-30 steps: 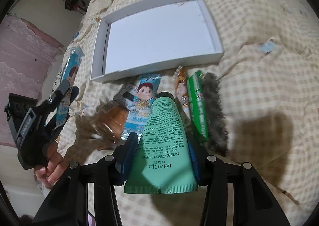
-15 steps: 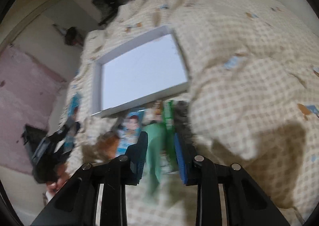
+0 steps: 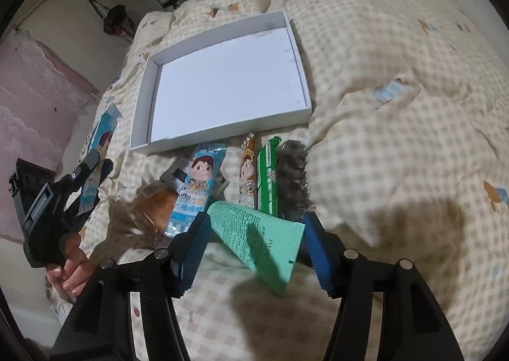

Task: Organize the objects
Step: 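Hold the snack packet in the left gripper while the right gripper grasps the mint-green tube, then lift the mint-green tube upright with the right gripper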

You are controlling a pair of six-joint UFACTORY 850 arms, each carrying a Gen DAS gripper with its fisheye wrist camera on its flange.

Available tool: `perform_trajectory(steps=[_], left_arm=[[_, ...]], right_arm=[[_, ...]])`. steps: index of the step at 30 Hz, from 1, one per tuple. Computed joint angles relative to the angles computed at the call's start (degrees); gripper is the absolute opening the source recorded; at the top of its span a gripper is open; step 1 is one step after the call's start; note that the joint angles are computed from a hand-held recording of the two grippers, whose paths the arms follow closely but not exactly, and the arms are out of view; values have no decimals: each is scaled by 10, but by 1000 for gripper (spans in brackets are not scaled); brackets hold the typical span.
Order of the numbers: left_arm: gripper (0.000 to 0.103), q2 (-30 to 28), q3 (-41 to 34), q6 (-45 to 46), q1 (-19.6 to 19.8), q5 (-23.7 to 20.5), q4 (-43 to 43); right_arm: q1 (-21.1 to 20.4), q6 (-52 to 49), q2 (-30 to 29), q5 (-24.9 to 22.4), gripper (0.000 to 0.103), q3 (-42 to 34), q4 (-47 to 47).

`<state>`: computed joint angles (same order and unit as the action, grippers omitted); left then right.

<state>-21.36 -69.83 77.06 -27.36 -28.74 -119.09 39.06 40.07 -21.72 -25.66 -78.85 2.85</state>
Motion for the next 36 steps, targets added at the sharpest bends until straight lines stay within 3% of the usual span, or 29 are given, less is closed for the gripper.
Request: perform_trajectory(steps=[7, 9, 11, 12, 13, 17, 20, 25, 29, 33, 36], left_arm=[[33, 0, -1, -2, 0, 1, 3], [33, -1, 0, -3, 0, 1, 3], [33, 0, 0, 0, -1, 2, 1], [33, 0, 0, 0, -1, 1, 0], [33, 0, 0, -1, -1, 2, 1], [33, 1, 1, -2, -2, 4, 1], [33, 1, 4, 9, -1, -1, -10], [33, 0, 3, 11, 0, -4, -13], [33, 0, 2, 10, 0, -5, -11], [33, 0, 2, 15, 1, -9, -14], [33, -1, 1, 14, 2, -9, -13]], right_arm=[[-10, 51, 25, 13, 61, 41, -14], [-13, 20, 29, 22, 61, 53, 19], [-13, -49, 31, 32, 54, 59, 78], [-12, -80, 31, 35, 40, 59, 100], [-9, -99, 29, 32, 36, 55, 109], [7, -76, 17, 10, 36, 34, 45], [21, -84, 14, 4, 29, 22, 8], [47, -115, -31, -84, 28, -48, -59], [45, -178, -75, -141, 29, -109, -35], [56, -228, -147, -249, 28, -206, -66], [52, -277, -189, -292, 17, -269, -26]])
